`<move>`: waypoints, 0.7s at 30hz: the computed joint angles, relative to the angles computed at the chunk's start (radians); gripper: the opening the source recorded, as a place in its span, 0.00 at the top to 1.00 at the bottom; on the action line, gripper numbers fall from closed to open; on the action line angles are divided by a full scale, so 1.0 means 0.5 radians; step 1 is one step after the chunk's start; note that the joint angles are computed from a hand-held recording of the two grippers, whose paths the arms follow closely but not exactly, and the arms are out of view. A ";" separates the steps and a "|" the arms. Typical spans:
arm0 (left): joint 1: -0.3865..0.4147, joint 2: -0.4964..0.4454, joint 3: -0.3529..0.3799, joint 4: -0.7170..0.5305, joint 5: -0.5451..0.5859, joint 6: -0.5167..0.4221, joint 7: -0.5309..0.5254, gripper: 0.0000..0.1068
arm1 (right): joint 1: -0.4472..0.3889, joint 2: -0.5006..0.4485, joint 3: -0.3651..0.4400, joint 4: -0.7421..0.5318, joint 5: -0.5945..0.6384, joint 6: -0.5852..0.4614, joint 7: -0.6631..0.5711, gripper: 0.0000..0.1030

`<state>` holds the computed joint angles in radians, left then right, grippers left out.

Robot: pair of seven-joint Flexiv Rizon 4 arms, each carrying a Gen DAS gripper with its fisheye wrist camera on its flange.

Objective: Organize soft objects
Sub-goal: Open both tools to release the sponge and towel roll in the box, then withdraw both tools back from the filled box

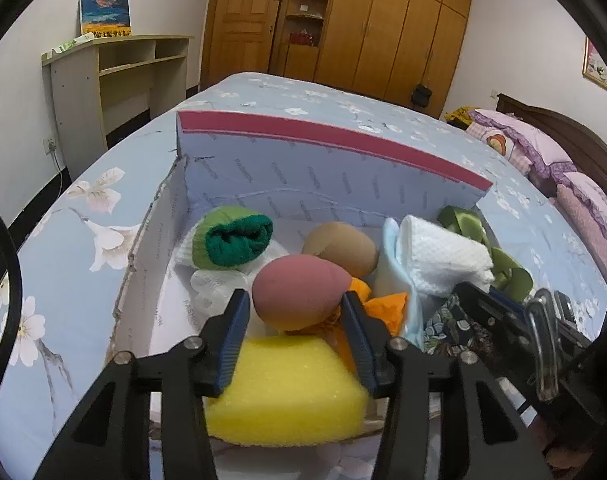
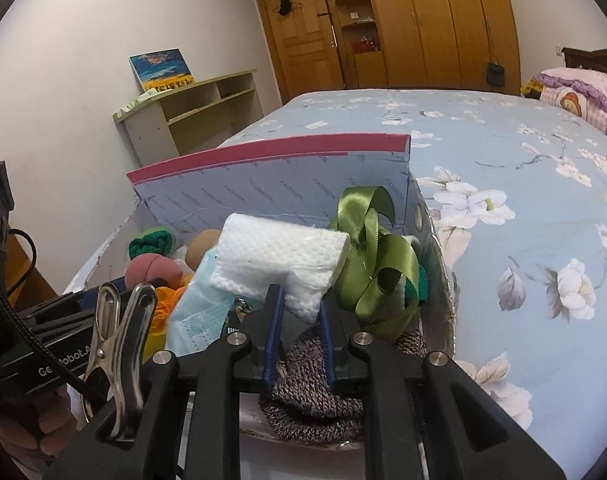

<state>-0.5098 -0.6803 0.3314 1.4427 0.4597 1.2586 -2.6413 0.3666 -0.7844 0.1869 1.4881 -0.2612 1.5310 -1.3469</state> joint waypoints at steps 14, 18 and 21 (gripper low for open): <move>-0.052 0.065 0.006 -0.019 0.120 -0.077 -0.046 0.42 | 0.011 0.065 -0.042 0.073 0.048 0.128 0.052 0.60; -0.078 0.094 -0.004 -0.026 0.176 -0.129 -0.076 0.41 | 0.036 0.110 -0.093 0.130 0.029 0.164 0.101 0.54; -0.100 0.124 -0.015 -0.024 0.230 -0.188 -0.122 0.41 | 0.050 0.156 -0.118 0.186 0.008 0.170 0.131 0.53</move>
